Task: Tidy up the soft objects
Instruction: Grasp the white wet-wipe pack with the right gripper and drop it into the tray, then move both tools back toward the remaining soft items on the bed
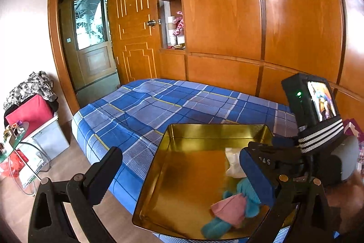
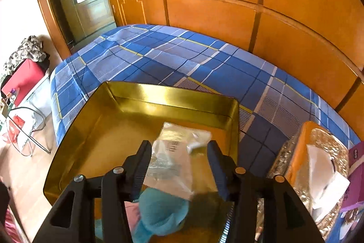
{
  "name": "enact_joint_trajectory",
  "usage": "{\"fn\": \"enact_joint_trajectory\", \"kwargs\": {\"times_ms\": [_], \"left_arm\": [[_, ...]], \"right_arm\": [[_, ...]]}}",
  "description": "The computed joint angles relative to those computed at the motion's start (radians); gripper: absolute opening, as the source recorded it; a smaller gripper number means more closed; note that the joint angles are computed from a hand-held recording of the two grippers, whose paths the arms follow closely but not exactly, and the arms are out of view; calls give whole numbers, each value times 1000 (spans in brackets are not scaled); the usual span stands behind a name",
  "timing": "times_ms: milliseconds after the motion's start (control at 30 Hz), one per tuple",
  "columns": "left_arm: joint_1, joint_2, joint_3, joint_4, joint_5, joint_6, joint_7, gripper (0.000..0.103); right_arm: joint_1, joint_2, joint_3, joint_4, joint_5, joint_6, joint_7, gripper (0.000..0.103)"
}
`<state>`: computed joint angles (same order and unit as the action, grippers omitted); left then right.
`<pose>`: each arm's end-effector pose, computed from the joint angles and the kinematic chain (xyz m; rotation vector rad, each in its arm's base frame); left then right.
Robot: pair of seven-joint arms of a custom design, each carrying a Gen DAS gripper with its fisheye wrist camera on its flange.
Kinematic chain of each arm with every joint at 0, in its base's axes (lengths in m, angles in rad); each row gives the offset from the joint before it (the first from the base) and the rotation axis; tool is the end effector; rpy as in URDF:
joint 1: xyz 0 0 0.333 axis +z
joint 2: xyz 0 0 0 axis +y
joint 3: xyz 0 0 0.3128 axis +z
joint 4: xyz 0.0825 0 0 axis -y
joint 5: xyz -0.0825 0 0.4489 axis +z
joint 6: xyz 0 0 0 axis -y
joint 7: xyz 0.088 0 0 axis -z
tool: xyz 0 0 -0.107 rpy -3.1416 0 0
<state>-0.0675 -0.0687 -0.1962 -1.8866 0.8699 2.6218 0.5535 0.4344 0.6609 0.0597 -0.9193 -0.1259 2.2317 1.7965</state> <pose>0.6247 -0.1905 0.6009 -1.6836 1.4415 -0.7617 0.7517 0.3784 0.5765 -2.0398 1.5245 -0.4633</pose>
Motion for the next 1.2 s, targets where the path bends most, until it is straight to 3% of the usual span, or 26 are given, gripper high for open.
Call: {"fn": "enact_joint_trajectory", "kwargs": {"times_ms": [800,1033,1200], "left_arm": [[-17,-15,-21,-22,-17,34,63,103],[-31,-9,-26,-26,-58,60,132,103],[-54,0,-28,-28,-137,97,239,103]], "right_arm": [[-40,-448,-33,-605,-280,343,311,51],[-94,-581,-32,-762,-374,383,438,52],[-157,-700,-29,-891,-464,361,553,52]]}}
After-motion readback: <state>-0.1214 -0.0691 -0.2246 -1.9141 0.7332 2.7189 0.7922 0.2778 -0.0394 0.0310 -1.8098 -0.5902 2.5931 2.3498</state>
